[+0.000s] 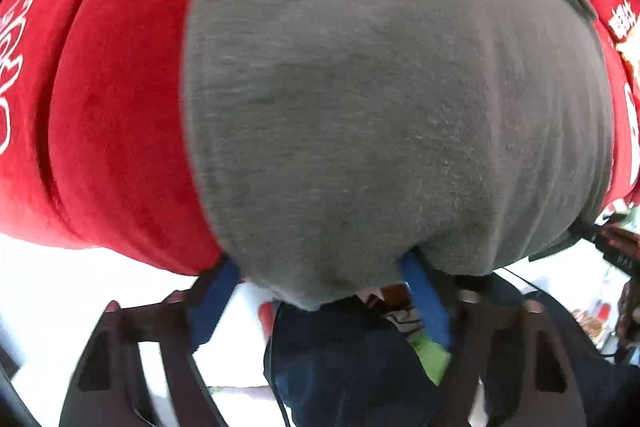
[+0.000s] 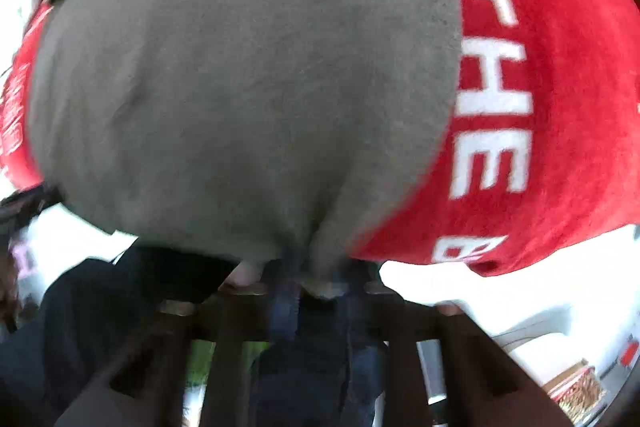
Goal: Fold small clothes
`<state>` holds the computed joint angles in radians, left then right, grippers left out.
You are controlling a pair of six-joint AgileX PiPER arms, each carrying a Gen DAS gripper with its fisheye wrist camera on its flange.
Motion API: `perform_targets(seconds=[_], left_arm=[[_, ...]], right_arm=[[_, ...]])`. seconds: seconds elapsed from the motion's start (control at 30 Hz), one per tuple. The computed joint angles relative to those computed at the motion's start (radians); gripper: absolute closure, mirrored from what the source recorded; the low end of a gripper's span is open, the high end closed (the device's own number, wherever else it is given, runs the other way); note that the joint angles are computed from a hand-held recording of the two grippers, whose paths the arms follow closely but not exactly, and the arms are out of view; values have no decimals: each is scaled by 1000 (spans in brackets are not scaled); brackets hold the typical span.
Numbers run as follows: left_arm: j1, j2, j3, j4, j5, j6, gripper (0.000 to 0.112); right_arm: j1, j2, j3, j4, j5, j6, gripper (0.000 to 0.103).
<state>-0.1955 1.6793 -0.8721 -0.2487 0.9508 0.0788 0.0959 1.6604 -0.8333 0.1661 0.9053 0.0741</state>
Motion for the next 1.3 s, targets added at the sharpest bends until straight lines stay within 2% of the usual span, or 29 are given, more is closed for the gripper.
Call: perform_targets(seconds=[0.03, 0.07, 0.1, 0.17, 0.23, 0.37, 0.47, 0.53, 0.63, 0.7, 0.77, 0.8, 0.87, 0.9, 0.93, 0.97, 1.0, 1.03, 1.07, 1.1, 1.3], left_arm=[[2, 9, -17, -9, 12, 5, 64], [13, -3, -14, -22, 26, 28, 74], [17, -16, -15, -36, 41, 47, 92], [22, -40, -28, -64, 67, 81, 95], [24, -69, -38, -109, 90, 120, 103], [27, -127, -114, -154, 175, 155, 103], [57, -129, -209, -180, 206, 168, 103], [83, -85, -318, -195, 220, 168, 103], [90, 14, -464, -200, 197, 129, 103], [117, 137, -595, -200, 205, 120, 103], [96, 227, -625, -181, 157, 76, 103], [92, 265, -649, -170, 165, 49, 102], [100, 323, -693, -168, 180, 21, 92], [101, 309, -664, -182, 171, 11, 63], [112, 305, -655, -220, 187, 10, 23], [117, 292, -638, -237, 187, 10, 10], [115, 265, -608, -244, 176, 6, 9], [125, 251, -593, -257, 190, 18, 9], [129, 218, -537, -264, 191, 23, 9], [132, 203, -514, -257, 202, 10, 9], [119, 111, -315, -324, 201, 0, 9]], right_arm=[[4, -6, -11, 3, 20, -15, 89], [-1, -11, -21, 21, 40, -37, 90], [-13, -16, -31, 45, 55, -60, 90], [-44, -43, -49, 121, 92, -126, 90], [-88, -71, -76, 179, 140, -191, 90], [-148, -133, -148, 263, 235, -238, 91], [-176, -121, -236, 326, 238, -241, 91], [-185, -94, -296, 334, 226, -247, 91], [-202, -12, -394, 349, 184, -249, 91], [-206, 45, -437, 345, 156, -246, 91], [-210, 112, -477, 338, 140, -239, 91], [-202, 148, -504, 313, 134, -221, 90], [-192, 193, -534, 277, 129, -189, 89], [-199, 212, -544, 265, 137, -185, 85], [-194, 231, -563, 245, 150, -159, 83], [-198, 241, -576, 242, 170, -149, 76], [-206, 242, -578, 252, 190, -148, 59], [-213, 230, -568, 264, 200, -147, 47], [-217, 209, -551, 265, 196, -146, 24], [-219, 171, -518, 262, 182, -147, 18], [-247, 40, -366, 276, 178, -143, 18]])
